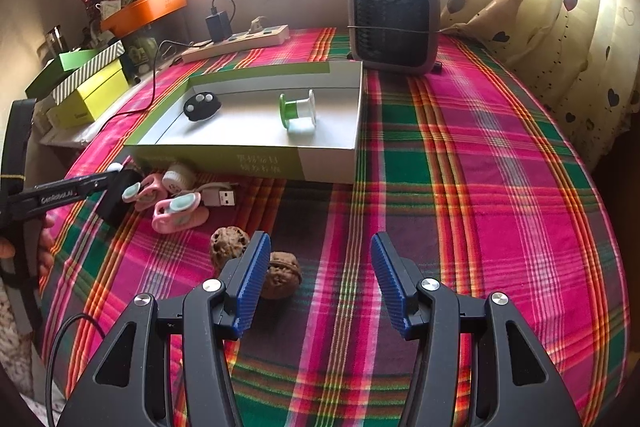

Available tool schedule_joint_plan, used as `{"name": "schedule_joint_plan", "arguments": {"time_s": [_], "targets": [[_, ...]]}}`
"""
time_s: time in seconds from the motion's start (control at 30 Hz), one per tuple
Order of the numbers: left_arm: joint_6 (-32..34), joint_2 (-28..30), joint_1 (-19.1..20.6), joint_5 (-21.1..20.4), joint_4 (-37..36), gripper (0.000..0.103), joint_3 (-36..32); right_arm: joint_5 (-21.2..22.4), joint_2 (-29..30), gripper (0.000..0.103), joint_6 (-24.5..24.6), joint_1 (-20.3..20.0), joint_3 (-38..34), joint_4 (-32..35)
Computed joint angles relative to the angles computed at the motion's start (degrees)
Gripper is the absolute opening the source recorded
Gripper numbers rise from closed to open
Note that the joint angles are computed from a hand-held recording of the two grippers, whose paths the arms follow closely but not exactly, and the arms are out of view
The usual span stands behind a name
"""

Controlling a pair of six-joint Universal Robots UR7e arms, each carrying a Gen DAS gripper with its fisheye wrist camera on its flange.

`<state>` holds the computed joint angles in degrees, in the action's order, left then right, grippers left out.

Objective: Organize objects
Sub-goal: 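Grasp the white mushroom knob with the left tool while the right tool grasps a walnut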

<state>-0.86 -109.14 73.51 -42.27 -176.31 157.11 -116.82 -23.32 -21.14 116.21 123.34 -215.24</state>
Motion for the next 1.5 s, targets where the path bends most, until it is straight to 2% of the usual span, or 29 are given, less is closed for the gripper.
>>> {"name": "schedule_joint_plan", "arguments": {"time_s": [0.27, 0.53, 0.7, 1.33, 1.5], "targets": [[0.35, 2.55, -0.02, 1.51, -2.96, 0.043, -0.31, 2.4, 0.05, 0.054, 0.29, -0.6, 1.01, 0.67], [0.82, 3.26, 0.04, 1.94, -3.89, 0.043, -0.44, 2.06, 0.96, 0.054, -0.5, -0.16, 0.57, 1.28], [0.94, 4.55, -0.41, 3.31, -4.86, 0.043, -0.5, 0.77, 1.36, 0.054, -0.31, 0.01, -0.06, 1.99], [1.08, 5.6, -0.89, 4.26, -5.91, 0.042, -0.36, -3.48, 3.28, 0.054, -2.5, 1.43, -2.42, 2.79], [1.24, 5.9, -1.14, 5.41, -6.23, 0.037, -0.3, -4.08, 3.5, 0.054, -2.86, 1.73, -2.56, 2.7]]}}
